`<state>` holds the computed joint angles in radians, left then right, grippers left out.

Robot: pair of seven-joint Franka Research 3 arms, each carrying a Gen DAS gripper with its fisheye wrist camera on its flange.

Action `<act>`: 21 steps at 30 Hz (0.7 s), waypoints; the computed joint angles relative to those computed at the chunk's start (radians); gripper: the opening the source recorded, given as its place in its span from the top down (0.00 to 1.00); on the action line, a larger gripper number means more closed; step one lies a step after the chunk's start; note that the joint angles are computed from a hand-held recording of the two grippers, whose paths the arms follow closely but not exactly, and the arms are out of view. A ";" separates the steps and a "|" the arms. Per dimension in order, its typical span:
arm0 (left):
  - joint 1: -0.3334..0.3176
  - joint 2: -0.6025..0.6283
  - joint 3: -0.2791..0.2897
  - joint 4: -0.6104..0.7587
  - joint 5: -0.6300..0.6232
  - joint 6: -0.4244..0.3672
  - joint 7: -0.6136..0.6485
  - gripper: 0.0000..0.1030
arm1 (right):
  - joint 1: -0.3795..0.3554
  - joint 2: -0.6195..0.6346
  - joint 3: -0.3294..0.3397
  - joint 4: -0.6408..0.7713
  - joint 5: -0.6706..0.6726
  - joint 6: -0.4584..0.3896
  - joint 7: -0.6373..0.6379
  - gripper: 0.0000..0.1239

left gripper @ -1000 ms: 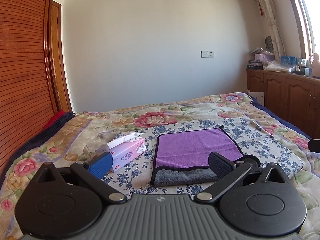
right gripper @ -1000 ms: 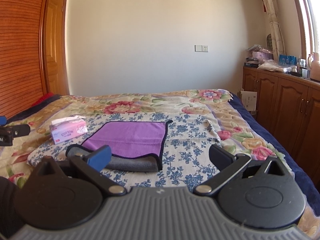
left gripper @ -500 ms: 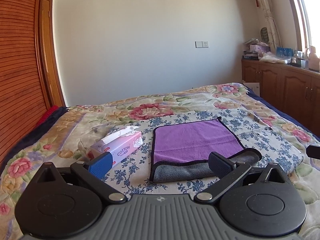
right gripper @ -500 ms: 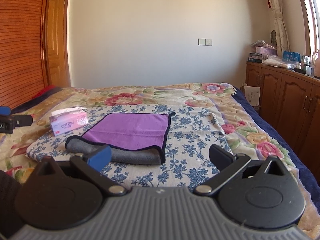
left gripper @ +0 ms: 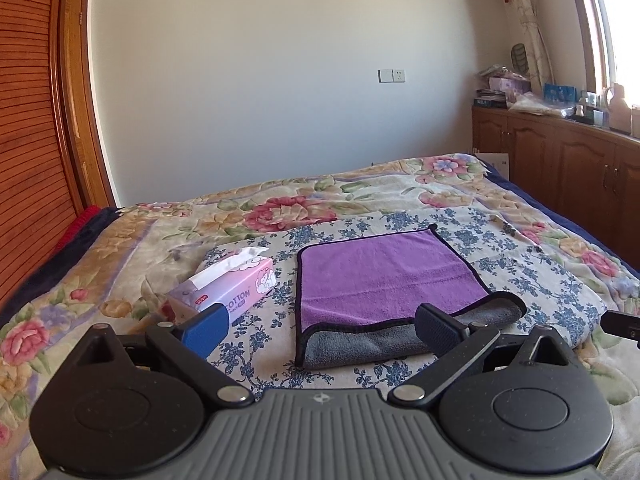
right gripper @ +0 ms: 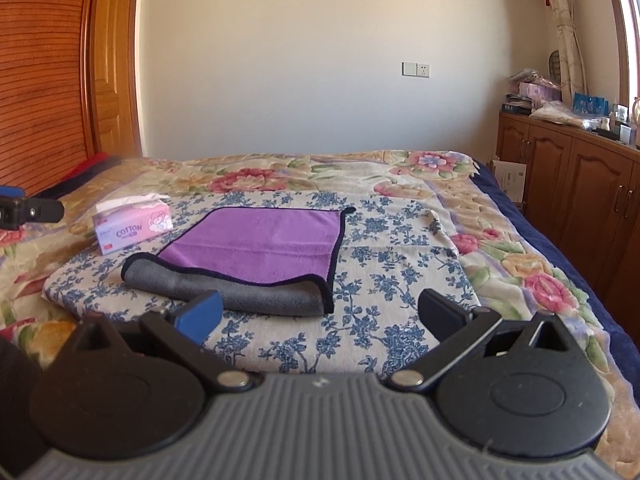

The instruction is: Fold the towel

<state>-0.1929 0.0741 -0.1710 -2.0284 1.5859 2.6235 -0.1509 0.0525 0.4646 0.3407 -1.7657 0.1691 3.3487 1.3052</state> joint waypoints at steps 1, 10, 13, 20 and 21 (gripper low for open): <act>0.001 0.003 0.002 0.003 0.002 0.003 0.001 0.01 | 0.000 0.005 0.001 0.006 -0.003 -0.006 -0.001 0.17; 0.027 0.034 0.025 0.036 0.001 0.084 0.020 0.08 | 0.037 0.037 -0.033 0.059 0.027 -0.060 -0.049 0.17; 0.033 0.047 0.032 0.049 -0.008 0.104 0.037 0.10 | 0.033 0.051 -0.024 0.086 0.047 -0.083 -0.071 0.17; 0.045 0.078 0.051 0.069 -0.053 0.143 0.086 0.22 | 0.057 0.082 -0.040 0.154 0.106 -0.137 -0.119 0.17; 0.047 0.084 0.055 0.073 -0.058 0.149 0.092 0.25 | 0.063 0.087 -0.046 0.165 0.113 -0.145 -0.127 0.17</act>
